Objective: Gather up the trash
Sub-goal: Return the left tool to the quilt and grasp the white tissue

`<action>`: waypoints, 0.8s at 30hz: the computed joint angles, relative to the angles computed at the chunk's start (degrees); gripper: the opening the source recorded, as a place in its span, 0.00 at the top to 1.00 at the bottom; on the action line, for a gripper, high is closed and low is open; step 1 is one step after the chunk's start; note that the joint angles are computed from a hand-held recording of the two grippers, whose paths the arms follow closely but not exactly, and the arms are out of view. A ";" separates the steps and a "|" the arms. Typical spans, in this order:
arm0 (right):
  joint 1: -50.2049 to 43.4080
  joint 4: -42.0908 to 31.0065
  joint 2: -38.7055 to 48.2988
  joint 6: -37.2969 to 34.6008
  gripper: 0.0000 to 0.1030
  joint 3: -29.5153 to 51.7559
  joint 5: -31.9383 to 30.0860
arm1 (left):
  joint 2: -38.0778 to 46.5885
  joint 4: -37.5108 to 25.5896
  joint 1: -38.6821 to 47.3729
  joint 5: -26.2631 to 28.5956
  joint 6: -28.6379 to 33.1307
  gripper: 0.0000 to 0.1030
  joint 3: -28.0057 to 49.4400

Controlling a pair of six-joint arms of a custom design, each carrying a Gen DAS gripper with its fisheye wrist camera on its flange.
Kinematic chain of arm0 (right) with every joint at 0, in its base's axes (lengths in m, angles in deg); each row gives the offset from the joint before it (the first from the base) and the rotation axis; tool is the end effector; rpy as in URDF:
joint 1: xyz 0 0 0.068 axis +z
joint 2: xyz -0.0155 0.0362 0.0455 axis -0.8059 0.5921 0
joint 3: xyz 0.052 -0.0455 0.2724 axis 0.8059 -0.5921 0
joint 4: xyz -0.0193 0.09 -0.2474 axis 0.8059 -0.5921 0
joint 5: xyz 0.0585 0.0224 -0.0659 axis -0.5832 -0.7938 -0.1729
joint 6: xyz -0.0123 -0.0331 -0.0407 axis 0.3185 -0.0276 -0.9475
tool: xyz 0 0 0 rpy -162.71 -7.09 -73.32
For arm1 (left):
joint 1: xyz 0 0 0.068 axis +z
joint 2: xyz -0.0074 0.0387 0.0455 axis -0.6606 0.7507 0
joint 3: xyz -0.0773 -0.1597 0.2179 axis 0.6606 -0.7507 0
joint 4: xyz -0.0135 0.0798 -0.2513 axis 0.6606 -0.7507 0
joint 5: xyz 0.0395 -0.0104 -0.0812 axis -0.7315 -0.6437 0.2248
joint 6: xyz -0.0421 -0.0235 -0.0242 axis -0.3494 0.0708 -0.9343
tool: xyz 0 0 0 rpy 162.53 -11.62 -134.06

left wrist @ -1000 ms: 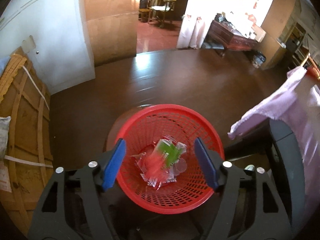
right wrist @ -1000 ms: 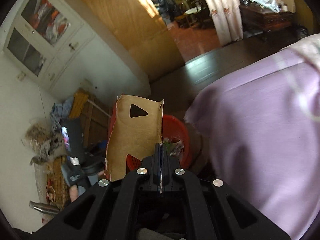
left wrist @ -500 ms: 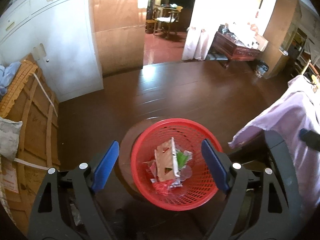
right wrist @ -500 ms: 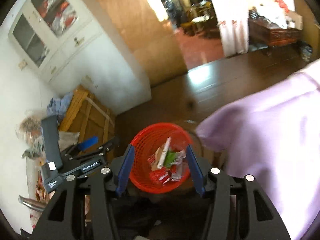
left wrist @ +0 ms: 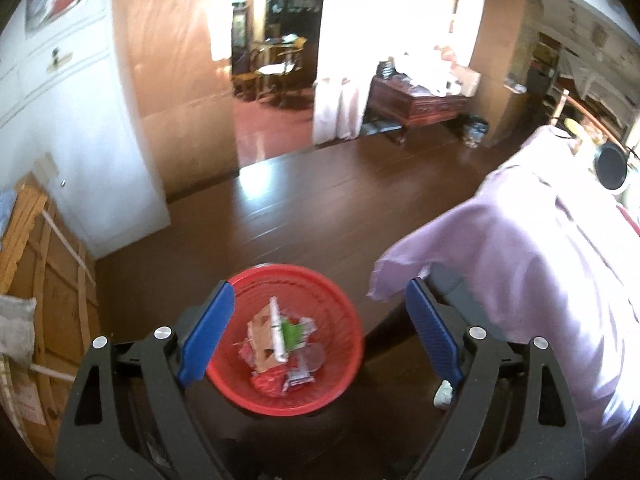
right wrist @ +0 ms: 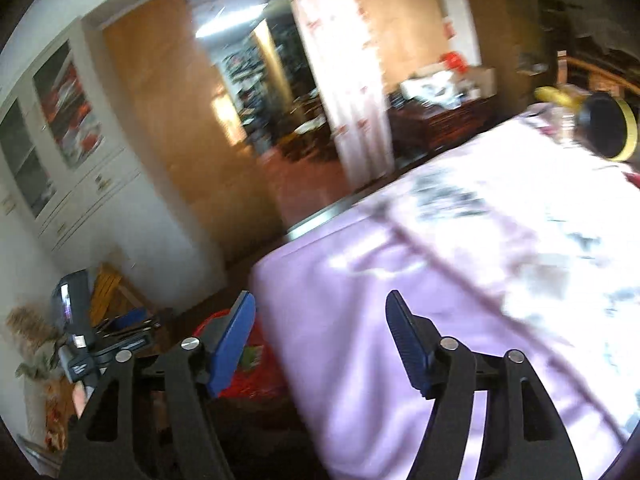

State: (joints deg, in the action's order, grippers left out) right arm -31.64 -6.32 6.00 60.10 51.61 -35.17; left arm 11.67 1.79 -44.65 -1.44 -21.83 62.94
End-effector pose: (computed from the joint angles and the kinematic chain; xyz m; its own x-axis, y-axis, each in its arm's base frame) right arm 0.3141 0.1400 0.1854 -0.6506 -0.1811 -0.7375 -0.5357 0.7978 0.2767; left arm 0.1964 -0.0002 0.1534 -0.6197 -0.3898 -0.6812 -0.4691 0.8798 -0.0767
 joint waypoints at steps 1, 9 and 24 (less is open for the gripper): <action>-2.85 0.40 -2.16 -0.70 0.34 -1.90 -0.94 | 0.18 -0.98 -2.23 -1.33 -1.04 0.17 1.03; -28.35 -2.16 -12.12 -8.98 0.29 -8.06 -11.34 | 11.41 -5.59 -24.37 -11.85 -6.76 0.13 16.33; -60.72 2.24 -2.63 -15.39 0.21 -5.50 -21.62 | 54.00 -14.95 -41.68 -11.35 2.90 0.09 68.11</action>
